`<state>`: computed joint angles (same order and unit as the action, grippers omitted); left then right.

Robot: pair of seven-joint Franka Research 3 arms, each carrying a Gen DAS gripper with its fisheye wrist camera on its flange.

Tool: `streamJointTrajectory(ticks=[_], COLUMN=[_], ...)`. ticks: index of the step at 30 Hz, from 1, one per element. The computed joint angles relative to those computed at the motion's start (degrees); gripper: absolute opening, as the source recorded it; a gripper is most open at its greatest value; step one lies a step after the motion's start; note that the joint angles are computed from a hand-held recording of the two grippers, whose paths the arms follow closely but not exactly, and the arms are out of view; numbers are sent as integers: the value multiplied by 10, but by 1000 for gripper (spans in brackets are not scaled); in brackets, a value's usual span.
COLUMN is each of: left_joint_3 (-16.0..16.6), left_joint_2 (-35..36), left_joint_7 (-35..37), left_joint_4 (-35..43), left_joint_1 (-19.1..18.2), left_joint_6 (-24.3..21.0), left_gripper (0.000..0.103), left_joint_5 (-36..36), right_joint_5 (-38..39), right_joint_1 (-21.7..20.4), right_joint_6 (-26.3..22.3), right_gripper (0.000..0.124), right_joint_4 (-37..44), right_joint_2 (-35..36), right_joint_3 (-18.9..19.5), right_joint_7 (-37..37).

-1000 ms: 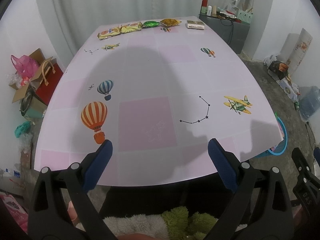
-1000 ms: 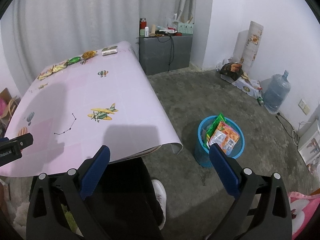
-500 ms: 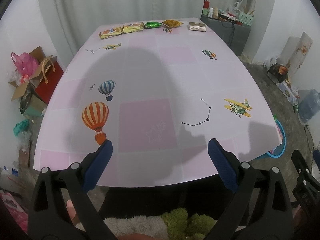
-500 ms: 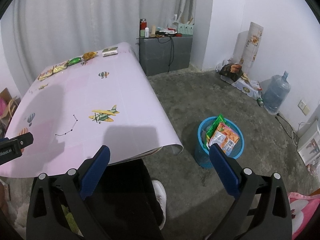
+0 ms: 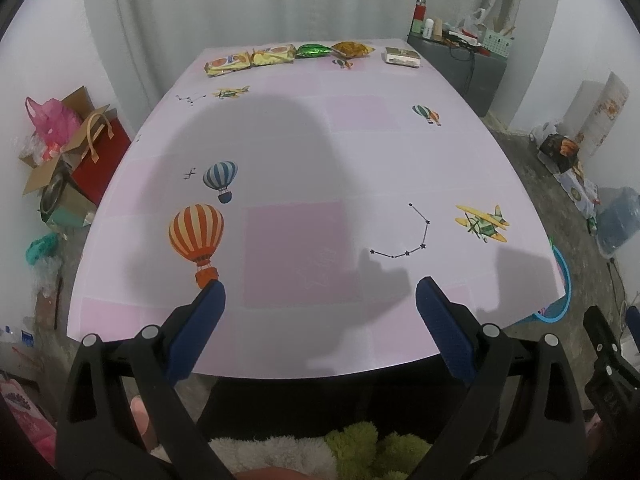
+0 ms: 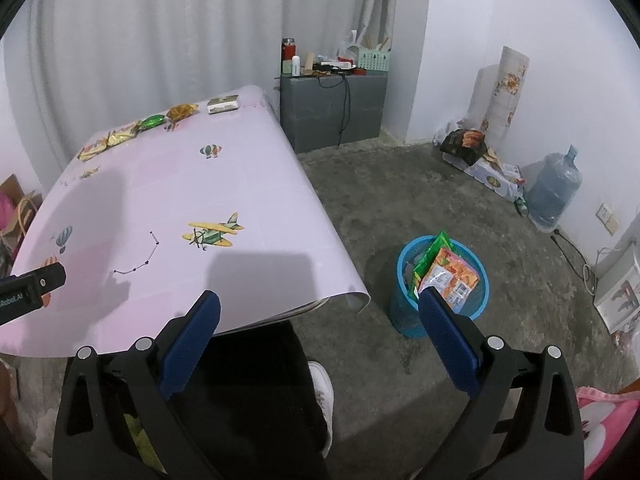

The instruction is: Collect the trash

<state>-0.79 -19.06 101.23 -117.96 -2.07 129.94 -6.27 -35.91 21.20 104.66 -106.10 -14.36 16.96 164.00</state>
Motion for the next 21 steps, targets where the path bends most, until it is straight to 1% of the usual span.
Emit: streamJointTrajectory(ticks=[2, 8, 18, 21], left_joint_3=[1, -1, 0, -2], left_joint_2=[-1, 4, -4, -6], left_joint_7=[0, -2, 0, 0], left_joint_4=[-1, 5, 0, -2], left_joint_1=[0, 2, -1, -1], left_joint_6=[-1, -1, -4, 3], left_gripper=[92, 92, 92, 92], left_joint_5=[-2, 2, 1, 6], right_joint_5=[0, 0, 5, -2], right_joint_1=[0, -3, -6, -8], right_joint_6=[6, 2, 12, 9], right_gripper=[96, 96, 96, 96], right_joint_4=[-4, -6, -12, -10], right_joint_2=[-5, -7, -13, -12], right_joint_3=[-1, 1, 1, 4], right_joint_7=[-1, 3, 2, -3])
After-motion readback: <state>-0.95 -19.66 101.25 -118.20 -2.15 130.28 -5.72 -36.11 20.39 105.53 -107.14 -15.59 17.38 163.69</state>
